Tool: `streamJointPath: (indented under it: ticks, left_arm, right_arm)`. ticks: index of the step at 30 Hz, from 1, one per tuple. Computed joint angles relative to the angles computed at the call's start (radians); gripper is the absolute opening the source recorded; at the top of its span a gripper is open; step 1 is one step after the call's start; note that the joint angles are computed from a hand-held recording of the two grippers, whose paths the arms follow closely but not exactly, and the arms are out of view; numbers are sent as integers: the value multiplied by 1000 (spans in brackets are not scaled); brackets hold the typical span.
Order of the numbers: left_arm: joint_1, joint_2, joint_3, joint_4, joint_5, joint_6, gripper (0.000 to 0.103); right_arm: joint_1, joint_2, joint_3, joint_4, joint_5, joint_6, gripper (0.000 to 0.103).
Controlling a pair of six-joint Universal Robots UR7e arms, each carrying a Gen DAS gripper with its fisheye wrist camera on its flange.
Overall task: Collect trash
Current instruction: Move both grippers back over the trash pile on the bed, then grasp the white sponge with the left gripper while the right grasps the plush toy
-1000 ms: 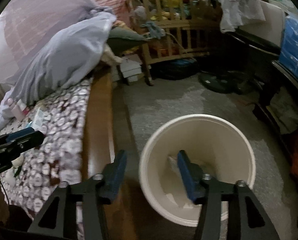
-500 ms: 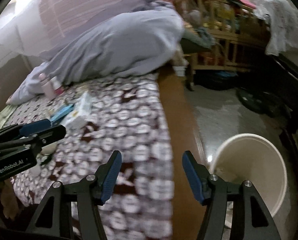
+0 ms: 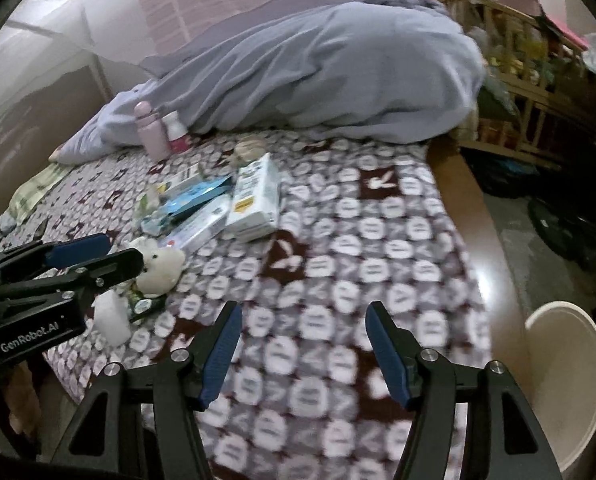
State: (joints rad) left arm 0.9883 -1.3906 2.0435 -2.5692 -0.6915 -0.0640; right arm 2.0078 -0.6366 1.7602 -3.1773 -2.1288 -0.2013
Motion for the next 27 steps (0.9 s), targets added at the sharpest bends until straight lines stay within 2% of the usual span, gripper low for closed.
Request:
streamJointPath:
  ticks: [7,14,21,27]
  left_arm:
    - [56,-95,8,99,13,-60,50]
    - [125,-147,11,146,-76,-164,50]
    - [172,-109,24,79,-186,-224,51]
    - [205,-79,22,85,-194,-223,50]
  right_arm:
    - [0,27,-25,42,20,-16,63]
    - [-6,46,-47,76,47,-9,68]
    - [6,74,-79,115,55,-37,69]
    - [11,96,-118,150,77,-58,69]
